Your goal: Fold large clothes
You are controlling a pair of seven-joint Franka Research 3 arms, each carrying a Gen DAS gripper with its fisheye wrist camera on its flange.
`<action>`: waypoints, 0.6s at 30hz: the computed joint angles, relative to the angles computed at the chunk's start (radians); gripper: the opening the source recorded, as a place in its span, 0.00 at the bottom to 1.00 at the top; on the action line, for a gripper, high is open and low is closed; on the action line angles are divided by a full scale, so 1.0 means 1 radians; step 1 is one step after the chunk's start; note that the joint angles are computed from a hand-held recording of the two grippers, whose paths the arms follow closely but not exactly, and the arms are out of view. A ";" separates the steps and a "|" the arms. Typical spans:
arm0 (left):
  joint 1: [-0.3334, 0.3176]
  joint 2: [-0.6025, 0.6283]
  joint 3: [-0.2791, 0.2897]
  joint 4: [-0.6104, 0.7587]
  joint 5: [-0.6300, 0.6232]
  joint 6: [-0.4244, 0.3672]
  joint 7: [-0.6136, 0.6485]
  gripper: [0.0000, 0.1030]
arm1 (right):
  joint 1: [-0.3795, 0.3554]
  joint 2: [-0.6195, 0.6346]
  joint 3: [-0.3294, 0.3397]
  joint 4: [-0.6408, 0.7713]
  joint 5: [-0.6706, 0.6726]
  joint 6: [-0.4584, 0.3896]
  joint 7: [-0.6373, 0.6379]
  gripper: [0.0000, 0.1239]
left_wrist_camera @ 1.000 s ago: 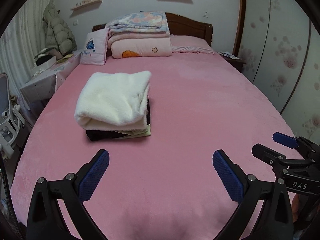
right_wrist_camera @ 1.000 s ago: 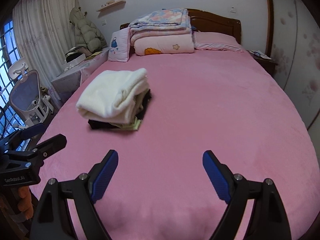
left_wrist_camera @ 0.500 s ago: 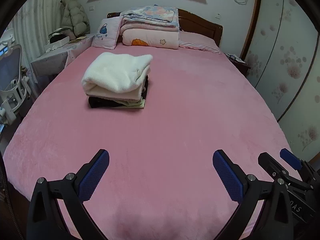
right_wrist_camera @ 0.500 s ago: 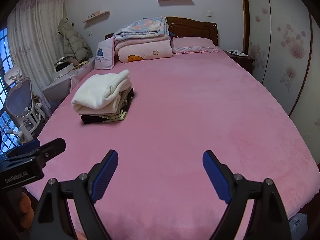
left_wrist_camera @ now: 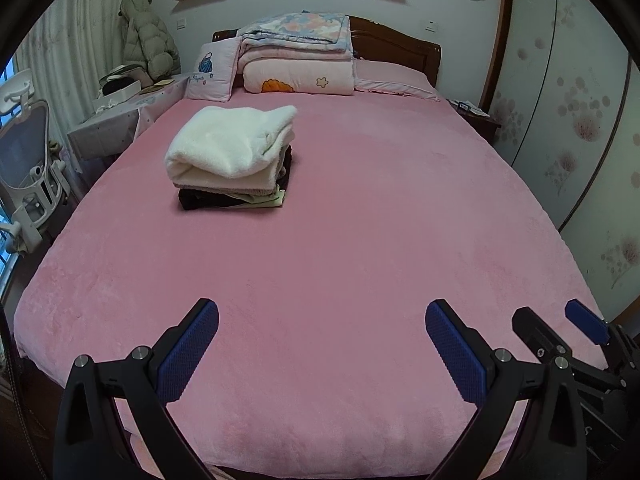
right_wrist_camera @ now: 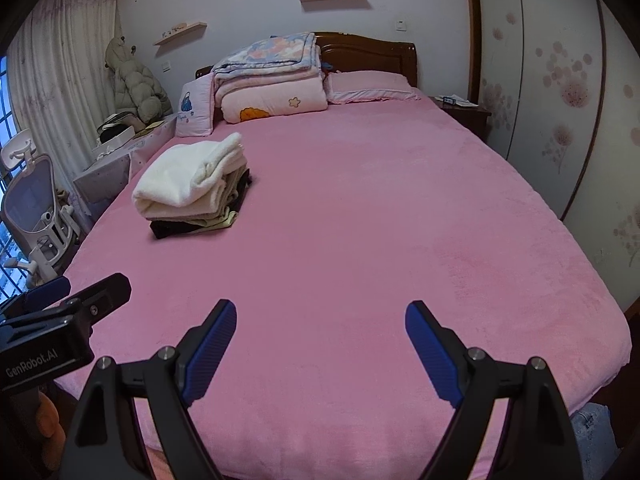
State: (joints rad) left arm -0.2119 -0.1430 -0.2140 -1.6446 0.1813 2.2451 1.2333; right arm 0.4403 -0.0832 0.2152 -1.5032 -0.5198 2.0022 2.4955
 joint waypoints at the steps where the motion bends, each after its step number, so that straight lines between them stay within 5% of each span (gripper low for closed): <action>1: 0.000 0.000 -0.003 0.001 0.010 -0.003 -0.004 1.00 | -0.001 -0.005 0.000 -0.005 -0.006 0.001 0.003 0.70; 18: -0.014 0.004 -0.017 0.005 0.055 -0.037 -0.024 1.00 | -0.009 -0.013 0.010 -0.010 -0.054 -0.019 -0.003 0.70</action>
State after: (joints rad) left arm -0.2255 -0.1385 -0.2313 -1.6396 0.2359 2.2080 1.2093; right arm 0.4312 -0.0957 0.2248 -1.5135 -0.5738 1.9833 2.4922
